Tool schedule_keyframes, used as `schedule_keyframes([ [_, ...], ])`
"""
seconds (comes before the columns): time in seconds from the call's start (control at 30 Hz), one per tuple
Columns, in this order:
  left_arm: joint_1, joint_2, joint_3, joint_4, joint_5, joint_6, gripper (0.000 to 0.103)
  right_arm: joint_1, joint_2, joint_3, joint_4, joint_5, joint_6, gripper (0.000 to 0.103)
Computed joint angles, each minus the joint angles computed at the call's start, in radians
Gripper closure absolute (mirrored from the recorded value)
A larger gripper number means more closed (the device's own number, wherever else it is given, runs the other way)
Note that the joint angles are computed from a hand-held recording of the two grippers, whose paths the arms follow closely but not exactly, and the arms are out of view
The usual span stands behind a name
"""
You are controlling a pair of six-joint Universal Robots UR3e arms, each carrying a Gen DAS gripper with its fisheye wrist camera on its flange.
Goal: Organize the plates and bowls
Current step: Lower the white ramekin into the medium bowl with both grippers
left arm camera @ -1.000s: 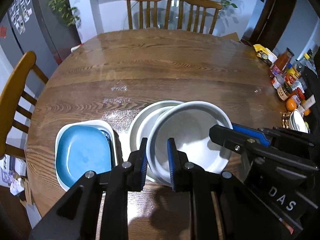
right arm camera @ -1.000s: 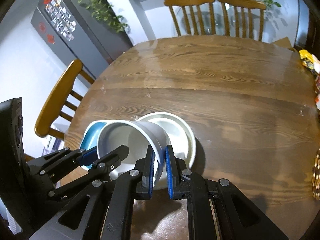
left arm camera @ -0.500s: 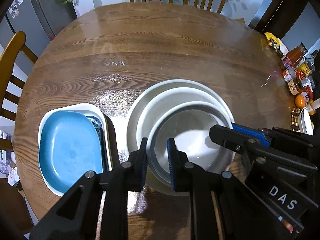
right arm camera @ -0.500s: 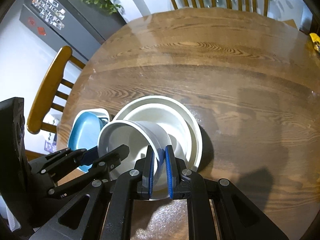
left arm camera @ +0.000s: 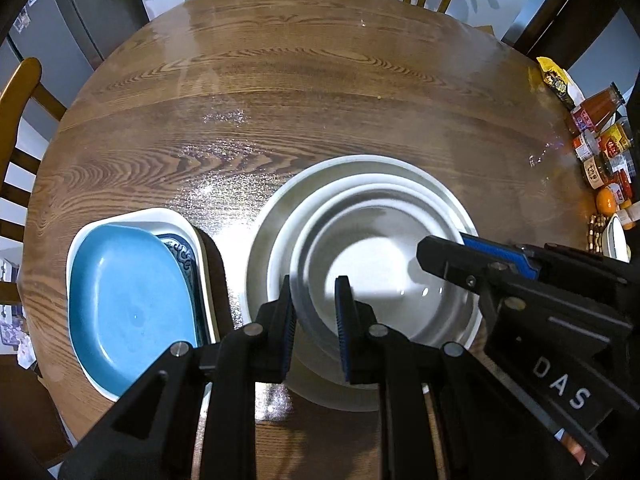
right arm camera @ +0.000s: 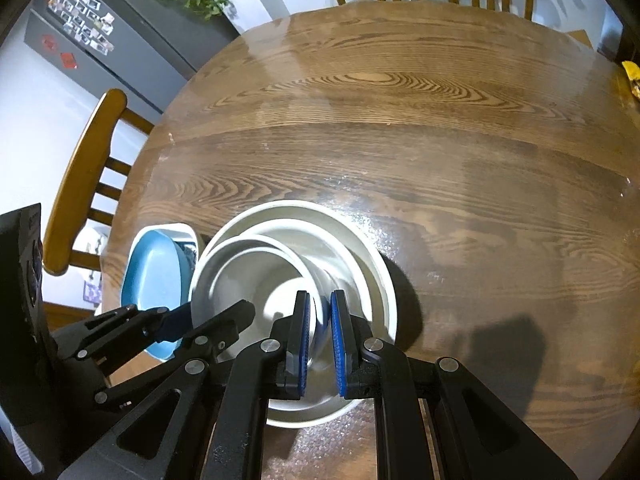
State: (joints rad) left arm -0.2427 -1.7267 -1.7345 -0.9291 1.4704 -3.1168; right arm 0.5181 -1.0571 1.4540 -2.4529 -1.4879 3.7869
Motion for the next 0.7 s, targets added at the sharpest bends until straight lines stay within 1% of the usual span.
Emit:
schedule_keyframes([
  [0.27, 0.000, -0.005, -0.018, 0.034, -0.001, -0.001, 0.088, 0.007, 0.004, -0.006, -0.002, -0.012, 0.004, 0.090],
  [0.7, -0.020, -0.002, -0.041, 0.083, 0.032, -0.002, 0.088, 0.014, 0.000, 0.014, -0.029, -0.027, 0.010, 0.090],
])
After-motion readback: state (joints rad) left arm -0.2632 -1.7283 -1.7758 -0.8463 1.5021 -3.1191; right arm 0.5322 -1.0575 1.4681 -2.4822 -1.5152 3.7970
